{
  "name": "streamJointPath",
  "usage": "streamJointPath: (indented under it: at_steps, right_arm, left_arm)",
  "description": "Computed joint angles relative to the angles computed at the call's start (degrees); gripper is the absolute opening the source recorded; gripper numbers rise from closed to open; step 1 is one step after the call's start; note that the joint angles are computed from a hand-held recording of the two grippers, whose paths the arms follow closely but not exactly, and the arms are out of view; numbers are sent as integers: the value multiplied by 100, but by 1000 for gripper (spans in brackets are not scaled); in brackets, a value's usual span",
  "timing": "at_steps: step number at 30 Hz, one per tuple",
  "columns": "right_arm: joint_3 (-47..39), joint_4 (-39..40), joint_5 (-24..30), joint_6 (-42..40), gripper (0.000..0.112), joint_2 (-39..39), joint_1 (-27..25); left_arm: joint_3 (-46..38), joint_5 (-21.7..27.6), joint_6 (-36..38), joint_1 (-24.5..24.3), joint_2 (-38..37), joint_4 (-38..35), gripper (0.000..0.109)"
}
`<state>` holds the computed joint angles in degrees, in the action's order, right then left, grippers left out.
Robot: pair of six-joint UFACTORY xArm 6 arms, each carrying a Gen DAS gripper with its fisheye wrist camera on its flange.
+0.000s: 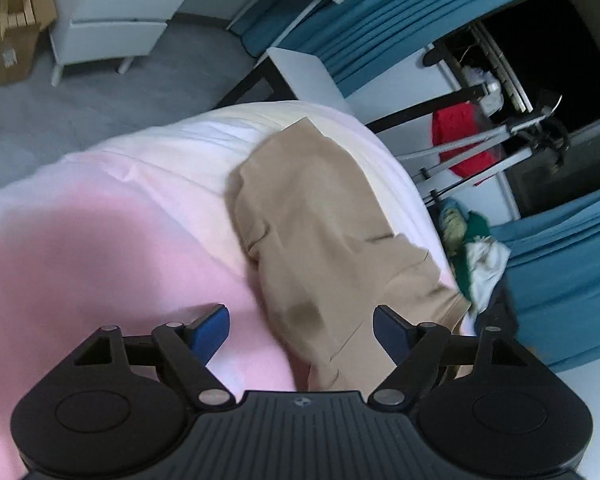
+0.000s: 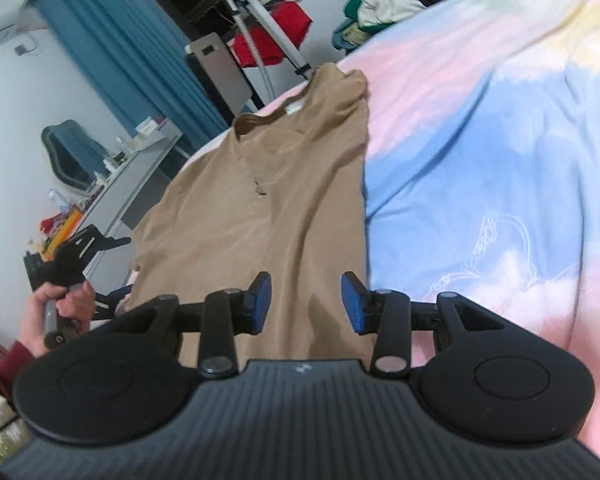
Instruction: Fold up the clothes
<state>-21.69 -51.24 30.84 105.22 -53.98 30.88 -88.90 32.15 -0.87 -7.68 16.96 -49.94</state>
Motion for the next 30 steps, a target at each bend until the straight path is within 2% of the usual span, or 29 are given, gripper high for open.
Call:
streamJointPath:
  at_steps: [2,5,8,11,13,15,17,22,26,30]
  right_arm:
    - [9,84,34,32,43,38,18]
    - [-9,10,-31,115,43,152,-46]
    - [-52,-73,-74,169,43,317,-130]
    - [-96,-59,-242,172,43,560,-303]
    - [-117,-105,-317,188,43,661,-389]
    - [-141,-156,-388,208,43,763,-472]
    - [-174,-205,-440,247,43,847,-539]
    - [-270,-320,-347,388,43,916,-508]
    - [-381,-193,358,284,43,824,-169]
    - [-361,-177,731,337,43,605,9]
  left_arm:
    - [-199,-255,491,-38,275,-673,80]
    - [-570,-779,684,-158,736,-919,80]
    - [-1096,-1399,849,-396,1297,-563,77]
    - [-1471,-1828,291,-506,1689,599,61]
    - [-1749,-1812,-12,-509,1896,1190,47]
    - [-1914,-1709,-318,-499,1972,1864,19]
    - [-2050,-1590,-855,-498,1999,2844,5]
    - [-2209,-1527,-1911,-697,1775,4844,3]
    - [-2470,-1395,-2606,-1081,1569,6173,3]
    - [-2973,-1157,-2749,-1701,1606,7261,3]
